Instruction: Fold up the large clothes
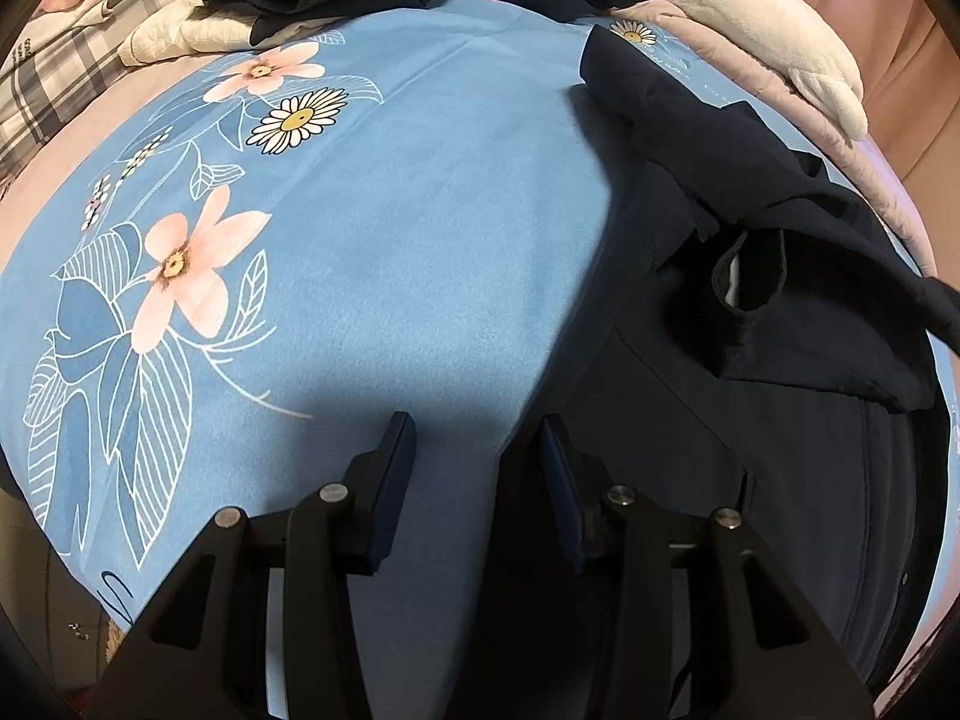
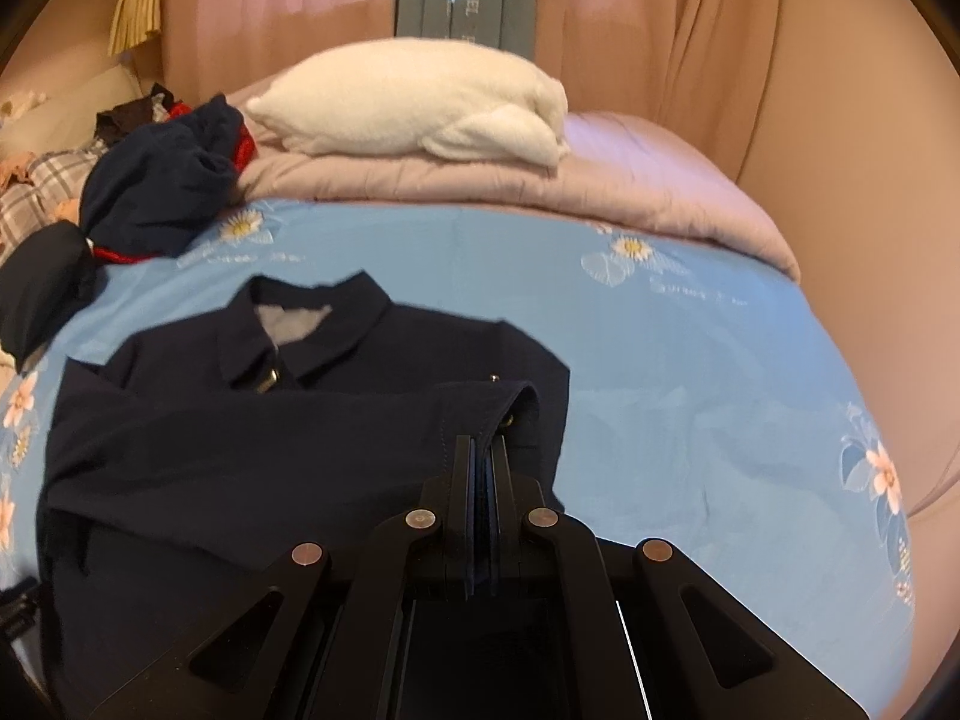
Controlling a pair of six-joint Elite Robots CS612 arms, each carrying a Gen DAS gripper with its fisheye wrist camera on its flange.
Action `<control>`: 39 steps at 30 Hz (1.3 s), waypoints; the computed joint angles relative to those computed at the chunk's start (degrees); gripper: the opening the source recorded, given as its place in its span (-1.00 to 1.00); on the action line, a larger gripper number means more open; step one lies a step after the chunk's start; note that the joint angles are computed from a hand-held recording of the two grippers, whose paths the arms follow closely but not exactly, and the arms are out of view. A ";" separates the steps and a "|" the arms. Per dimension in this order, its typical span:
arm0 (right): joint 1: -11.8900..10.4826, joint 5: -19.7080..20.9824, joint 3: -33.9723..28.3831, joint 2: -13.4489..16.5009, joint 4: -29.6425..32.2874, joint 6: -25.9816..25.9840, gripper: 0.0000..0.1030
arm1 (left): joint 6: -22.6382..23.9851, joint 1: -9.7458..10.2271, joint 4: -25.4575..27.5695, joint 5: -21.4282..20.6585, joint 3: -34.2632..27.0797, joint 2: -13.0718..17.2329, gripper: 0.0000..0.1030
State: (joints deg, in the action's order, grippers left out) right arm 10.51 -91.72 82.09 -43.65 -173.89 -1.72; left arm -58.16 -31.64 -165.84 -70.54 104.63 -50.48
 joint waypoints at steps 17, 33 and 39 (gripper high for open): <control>-1.00 1.41 0.21 1.63 5.62 2.22 -0.95 | 0.11 -0.04 0.82 0.29 -0.23 0.02 -0.15; -0.95 1.01 -1.00 3.19 9.58 3.88 -0.95 | 0.32 -0.08 0.93 0.48 -0.16 0.01 -0.15; -0.95 1.02 -1.30 3.47 10.15 4.46 -0.95 | 0.50 -0.06 1.01 0.57 -0.14 0.01 -0.15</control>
